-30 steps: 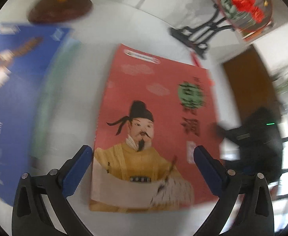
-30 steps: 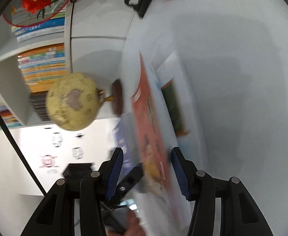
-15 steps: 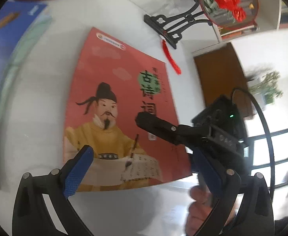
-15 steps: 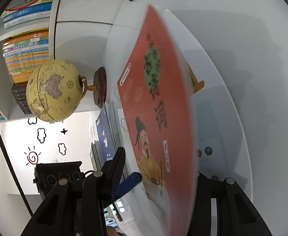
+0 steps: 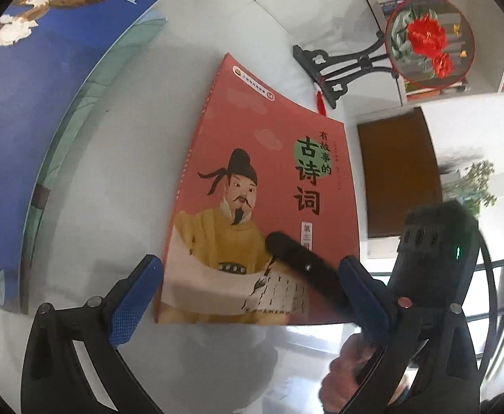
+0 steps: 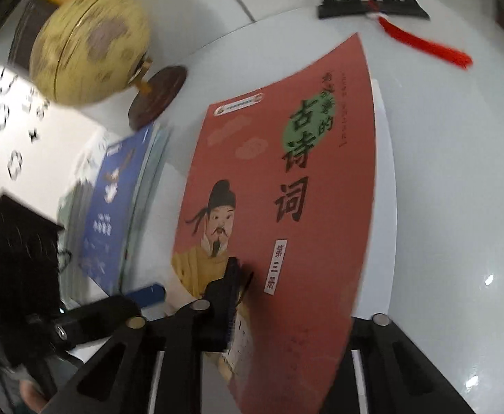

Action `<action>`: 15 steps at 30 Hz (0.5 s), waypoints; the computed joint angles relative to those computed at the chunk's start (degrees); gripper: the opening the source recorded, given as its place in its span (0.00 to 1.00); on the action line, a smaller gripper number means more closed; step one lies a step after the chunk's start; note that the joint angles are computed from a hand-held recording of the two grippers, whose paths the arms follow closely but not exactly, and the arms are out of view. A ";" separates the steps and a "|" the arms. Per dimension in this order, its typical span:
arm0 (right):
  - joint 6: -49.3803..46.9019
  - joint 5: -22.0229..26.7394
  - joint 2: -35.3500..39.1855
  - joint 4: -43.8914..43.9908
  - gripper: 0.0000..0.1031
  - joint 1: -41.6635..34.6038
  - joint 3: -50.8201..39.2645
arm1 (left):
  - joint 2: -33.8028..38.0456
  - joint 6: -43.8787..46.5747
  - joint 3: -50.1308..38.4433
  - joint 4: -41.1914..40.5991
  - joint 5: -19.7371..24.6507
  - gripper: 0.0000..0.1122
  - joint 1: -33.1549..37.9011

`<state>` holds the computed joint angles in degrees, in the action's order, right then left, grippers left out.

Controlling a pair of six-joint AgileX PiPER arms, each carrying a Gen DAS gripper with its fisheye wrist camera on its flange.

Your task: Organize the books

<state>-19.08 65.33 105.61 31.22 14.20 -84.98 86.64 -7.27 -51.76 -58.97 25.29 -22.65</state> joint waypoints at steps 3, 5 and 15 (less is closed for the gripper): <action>-3.99 -0.80 -1.77 1.59 0.15 -0.02 1.61 | -0.19 4.82 0.84 -4.39 0.73 0.90 1.27; -8.10 0.40 -2.76 4.69 0.13 -0.35 1.59 | 0.16 5.49 0.48 -4.92 0.86 0.90 1.61; -9.92 0.28 -3.06 3.20 0.13 1.32 2.34 | -0.78 8.17 1.81 -7.85 3.31 0.91 4.84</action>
